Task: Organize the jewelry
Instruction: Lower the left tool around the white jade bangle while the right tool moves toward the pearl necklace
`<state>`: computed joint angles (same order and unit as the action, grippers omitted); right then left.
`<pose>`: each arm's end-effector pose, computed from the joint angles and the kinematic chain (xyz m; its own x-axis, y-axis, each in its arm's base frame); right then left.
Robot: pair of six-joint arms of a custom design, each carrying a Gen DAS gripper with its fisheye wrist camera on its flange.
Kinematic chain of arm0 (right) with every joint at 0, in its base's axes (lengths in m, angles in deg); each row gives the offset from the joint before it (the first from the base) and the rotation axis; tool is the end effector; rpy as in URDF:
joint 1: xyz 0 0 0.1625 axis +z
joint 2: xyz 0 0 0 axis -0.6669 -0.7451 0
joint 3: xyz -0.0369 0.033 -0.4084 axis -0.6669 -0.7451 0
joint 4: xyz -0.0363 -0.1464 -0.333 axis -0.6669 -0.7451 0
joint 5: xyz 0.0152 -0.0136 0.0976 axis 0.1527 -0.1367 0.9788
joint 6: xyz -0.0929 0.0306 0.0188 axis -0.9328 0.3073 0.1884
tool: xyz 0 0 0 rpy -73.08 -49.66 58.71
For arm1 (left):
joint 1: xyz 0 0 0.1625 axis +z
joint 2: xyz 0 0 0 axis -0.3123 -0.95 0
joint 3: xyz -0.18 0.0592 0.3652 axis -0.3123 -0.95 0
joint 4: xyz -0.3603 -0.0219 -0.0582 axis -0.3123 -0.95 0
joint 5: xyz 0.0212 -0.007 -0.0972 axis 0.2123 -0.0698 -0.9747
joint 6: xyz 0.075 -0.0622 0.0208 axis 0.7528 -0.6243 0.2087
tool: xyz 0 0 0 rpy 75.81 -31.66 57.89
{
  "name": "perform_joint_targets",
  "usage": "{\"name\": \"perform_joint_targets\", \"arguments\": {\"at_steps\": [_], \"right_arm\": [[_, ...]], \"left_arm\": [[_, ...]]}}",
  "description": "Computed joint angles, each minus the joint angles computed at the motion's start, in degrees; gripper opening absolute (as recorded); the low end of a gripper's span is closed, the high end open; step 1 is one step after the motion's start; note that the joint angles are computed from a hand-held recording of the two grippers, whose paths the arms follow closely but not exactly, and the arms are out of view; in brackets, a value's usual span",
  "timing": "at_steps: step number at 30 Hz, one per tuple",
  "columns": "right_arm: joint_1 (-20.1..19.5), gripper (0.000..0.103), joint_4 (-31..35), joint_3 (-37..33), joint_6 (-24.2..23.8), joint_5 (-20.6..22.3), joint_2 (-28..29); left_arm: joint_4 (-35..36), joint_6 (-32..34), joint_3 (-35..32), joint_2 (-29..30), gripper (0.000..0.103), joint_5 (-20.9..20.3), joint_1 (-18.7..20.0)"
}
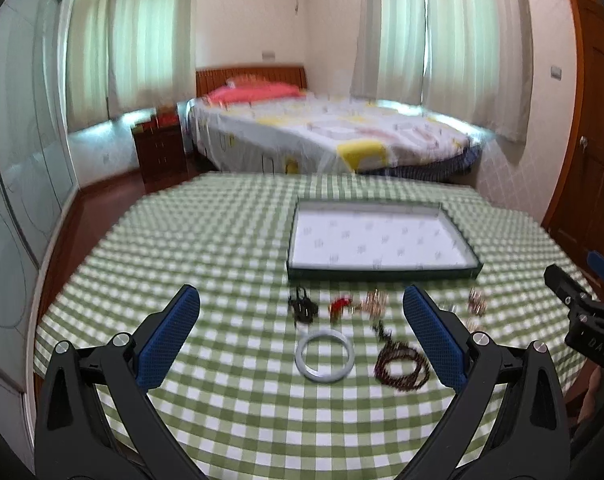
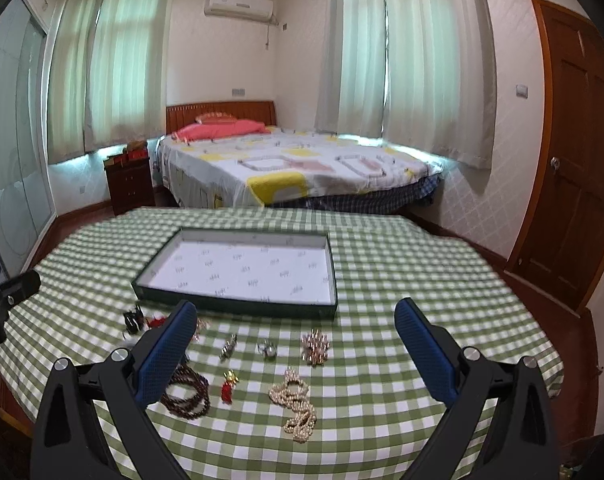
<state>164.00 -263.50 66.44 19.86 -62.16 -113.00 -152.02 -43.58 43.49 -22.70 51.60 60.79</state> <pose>0.4177 -0.5315 0.1181 -0.6799 -0.2269 0.6973 -0.7033 0.4707 -0.5327 -0.1611 -0.4583 0.4201 -0.6921 -0.2450 -0.6789 0.4775 0.5499 -0.6853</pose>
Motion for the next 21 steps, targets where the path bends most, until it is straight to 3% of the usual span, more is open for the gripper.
{"name": "perform_joint_targets", "arguments": {"at_steps": [7, 12, 21], "right_arm": [[-4.1, 0.097, 8.2, -0.9, 5.0, 0.2, 1.7], [-6.0, 0.097, 12.7, -1.8, 7.2, -0.2, 2.6], [-7.6, 0.097, 17.4, -3.7, 9.5, 0.2, 3.5]], "left_arm": [[9.1, -5.6, -3.3, 3.8, 0.099, -7.8, 8.6], [9.5, -4.6, -5.8, 8.1, 0.099, -11.0, 13.5], [10.7, -3.9, -9.5, 11.9, 0.099, -15.7, 17.7]]}}
